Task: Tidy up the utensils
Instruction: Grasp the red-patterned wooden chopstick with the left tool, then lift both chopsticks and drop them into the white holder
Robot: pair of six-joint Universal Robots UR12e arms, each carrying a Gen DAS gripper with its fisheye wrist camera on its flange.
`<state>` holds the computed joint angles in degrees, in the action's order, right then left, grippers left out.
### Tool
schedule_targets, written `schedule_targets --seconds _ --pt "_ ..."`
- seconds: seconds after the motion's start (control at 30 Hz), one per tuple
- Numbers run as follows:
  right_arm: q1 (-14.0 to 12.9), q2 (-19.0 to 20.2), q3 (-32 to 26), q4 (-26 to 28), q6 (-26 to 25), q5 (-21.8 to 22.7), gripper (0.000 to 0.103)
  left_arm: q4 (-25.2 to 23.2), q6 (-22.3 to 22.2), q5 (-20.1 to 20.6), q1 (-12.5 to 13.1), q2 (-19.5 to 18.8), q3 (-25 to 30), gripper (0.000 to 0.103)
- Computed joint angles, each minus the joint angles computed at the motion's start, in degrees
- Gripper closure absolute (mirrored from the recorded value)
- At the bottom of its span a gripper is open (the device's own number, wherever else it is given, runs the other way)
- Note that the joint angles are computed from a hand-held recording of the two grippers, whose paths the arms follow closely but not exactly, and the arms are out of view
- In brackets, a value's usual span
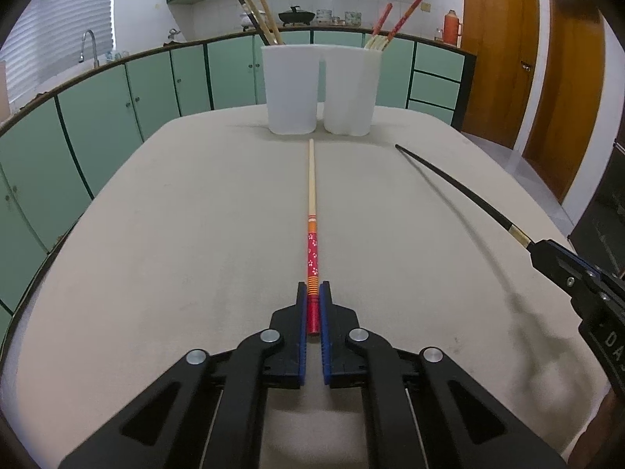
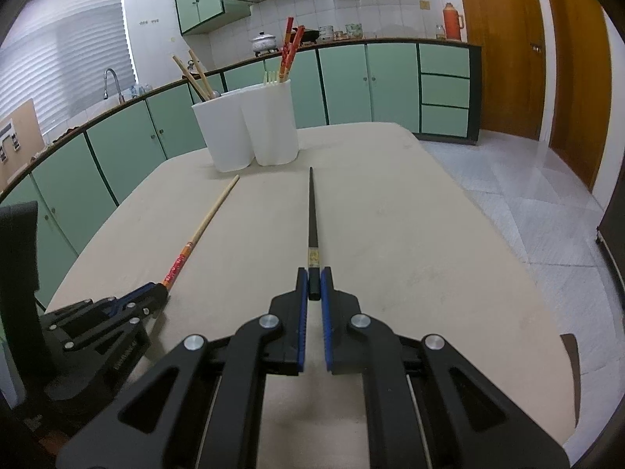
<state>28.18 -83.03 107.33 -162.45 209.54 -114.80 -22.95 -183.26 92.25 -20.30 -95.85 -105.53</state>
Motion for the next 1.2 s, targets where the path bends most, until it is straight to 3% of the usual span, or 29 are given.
schedule_targets --seconds 0.2,0.37,0.47,0.67,0.8,0.93,1.2 --pt "0.43 0.18 -0.98 1.15 -2.45 -1.24 0.097 4.15 1.48 2.31 -0.06 1.43 -0.57 0.097" --pt "1.42 0.62 -3.34 4.57 -7.01 -5.04 0.097 6.28 3.05 3.97 0.05 2.41 -0.19 0.097" --pt "1.22 0.31 -4.07 4.44 -8.21 -4.51 0.097 7.24 2.76 3.38 0.51 2.87 0.44 0.097" --pt "-0.24 -0.51 -6.32 1.32 -11.48 -0.92 0.097 11.49 2.97 1.61 1.57 3.29 2.57 0.097" --pt "-2.24 -1.05 -8.57 0.43 -13.31 4.46 0.097 11.84 2.65 -2.13 2.94 2.87 5.16 0.097" --pt "-4.54 -1.16 -11.39 1.69 -14.48 11.25 0.097 10.05 0.93 -7.92 4.79 2.21 8.15 0.097" --pt "-7.48 0.15 -17.53 5.74 -16.88 20.68 0.097 9.90 -0.86 -12.86 6.58 0.52 12.49 0.097"
